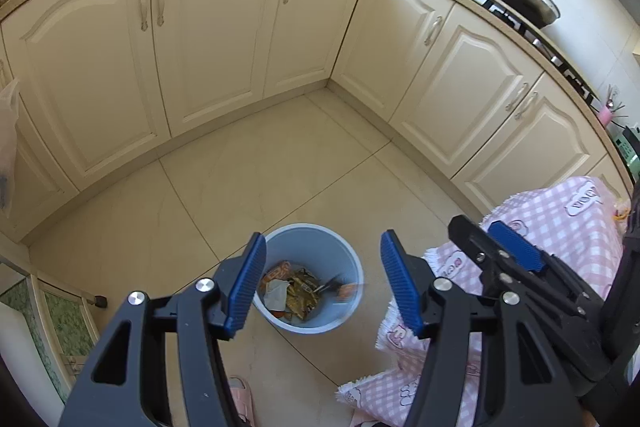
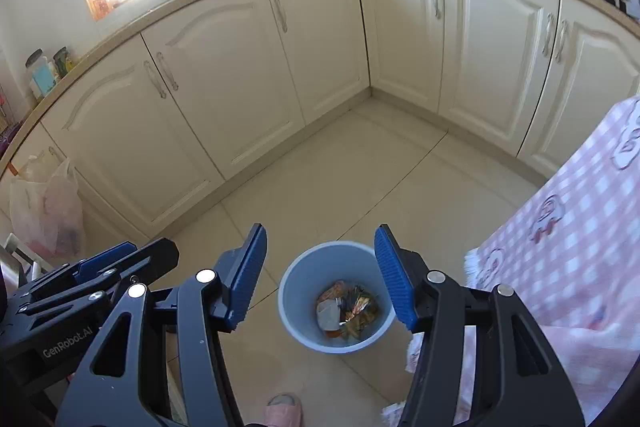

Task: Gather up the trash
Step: 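Swing both tools back toward the table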

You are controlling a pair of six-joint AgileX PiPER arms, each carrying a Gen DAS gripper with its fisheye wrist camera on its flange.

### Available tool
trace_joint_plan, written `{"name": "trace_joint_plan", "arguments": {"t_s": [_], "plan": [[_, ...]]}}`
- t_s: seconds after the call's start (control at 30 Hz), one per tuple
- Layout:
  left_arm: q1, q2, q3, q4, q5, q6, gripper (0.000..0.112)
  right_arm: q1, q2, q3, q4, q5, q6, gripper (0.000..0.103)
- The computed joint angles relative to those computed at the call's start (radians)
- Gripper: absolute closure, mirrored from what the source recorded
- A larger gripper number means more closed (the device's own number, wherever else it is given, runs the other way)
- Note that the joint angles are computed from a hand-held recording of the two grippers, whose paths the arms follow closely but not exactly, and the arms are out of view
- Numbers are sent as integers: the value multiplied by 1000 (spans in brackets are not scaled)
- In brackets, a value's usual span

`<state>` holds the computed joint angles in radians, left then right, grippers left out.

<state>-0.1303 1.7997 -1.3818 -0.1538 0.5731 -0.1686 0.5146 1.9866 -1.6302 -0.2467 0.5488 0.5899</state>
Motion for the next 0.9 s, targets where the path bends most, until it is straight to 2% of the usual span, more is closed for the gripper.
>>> {"name": "trace_joint_plan", "arguments": {"t_s": [0.13, 0.3, 0.57, 0.73, 0.9], "plan": [[-45, -39, -1, 5, 14, -17, 54, -2, -123, 128, -124, -13, 126, 49], [-157, -96, -14, 67, 31, -90, 53, -6, -311, 289, -297, -8, 291, 49], [-407, -138, -101, 189, 75, -232, 51, -62, -639, 499, -484, 79, 449, 46], [-575, -57, -252, 233, 131, -281, 47, -241, -835, 631, -383, 91, 324, 44], [-708, 98, -475, 228, 219, -259, 42, -535, -958, 718, -119, 59, 22, 43]]}}
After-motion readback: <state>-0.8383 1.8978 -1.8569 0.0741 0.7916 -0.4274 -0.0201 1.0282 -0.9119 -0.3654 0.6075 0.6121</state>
